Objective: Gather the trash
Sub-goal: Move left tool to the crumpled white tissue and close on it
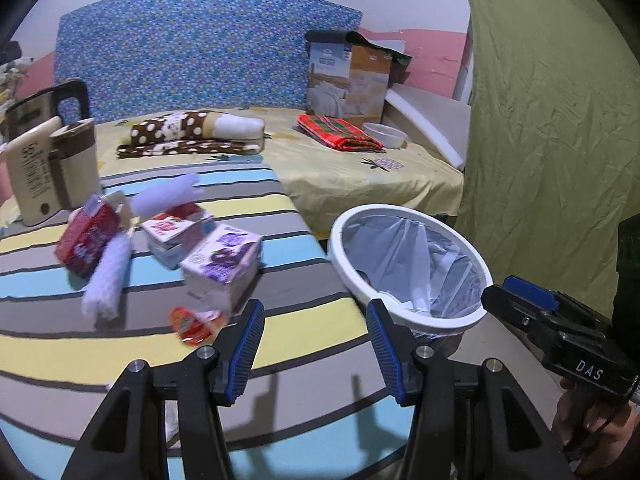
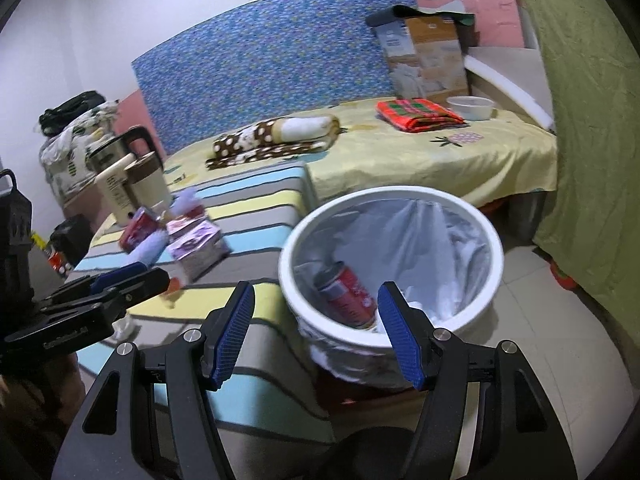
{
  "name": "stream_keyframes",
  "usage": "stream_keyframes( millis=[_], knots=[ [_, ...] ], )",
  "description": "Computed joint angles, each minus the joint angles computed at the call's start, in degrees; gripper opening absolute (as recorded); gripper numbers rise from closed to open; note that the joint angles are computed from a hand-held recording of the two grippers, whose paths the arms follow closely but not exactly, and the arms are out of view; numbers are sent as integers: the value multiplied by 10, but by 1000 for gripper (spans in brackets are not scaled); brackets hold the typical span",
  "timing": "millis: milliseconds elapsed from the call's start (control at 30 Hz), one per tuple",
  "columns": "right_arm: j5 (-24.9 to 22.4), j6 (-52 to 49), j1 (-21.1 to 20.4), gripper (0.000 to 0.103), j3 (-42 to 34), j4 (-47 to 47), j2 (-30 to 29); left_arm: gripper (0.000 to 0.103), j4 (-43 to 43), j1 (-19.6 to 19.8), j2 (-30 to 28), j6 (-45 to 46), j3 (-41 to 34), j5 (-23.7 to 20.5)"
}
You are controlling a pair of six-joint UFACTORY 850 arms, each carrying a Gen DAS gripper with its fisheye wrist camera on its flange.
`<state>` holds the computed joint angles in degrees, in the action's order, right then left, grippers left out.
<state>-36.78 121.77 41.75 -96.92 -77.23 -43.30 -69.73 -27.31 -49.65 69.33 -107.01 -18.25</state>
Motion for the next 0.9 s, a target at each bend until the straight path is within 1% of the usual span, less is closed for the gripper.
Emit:
stream_keyframes(
  millis=[233, 367, 533, 667, 800, 900],
  knots=[
    [15, -35, 6, 66, -27, 18, -15, 53, -60, 12, 31, 48, 53, 29],
    [37, -48, 7, 66, -36, 18, -21, 53, -102, 21, 45, 85, 78, 39],
    [48, -67, 12, 66, -50, 30, -30, 53, -146, 32, 59, 124, 104, 53],
    [67, -89, 11, 66, -61, 47, -37, 53, -160, 39, 65, 135, 118, 59],
    [76, -110, 11, 66, -73, 62, -44, 53, -164, 45, 67, 138, 128, 63],
    [81, -125, 11, 66, -82, 74, -50, 53, -138, 48, 63, 111, 127, 65]
  ],
)
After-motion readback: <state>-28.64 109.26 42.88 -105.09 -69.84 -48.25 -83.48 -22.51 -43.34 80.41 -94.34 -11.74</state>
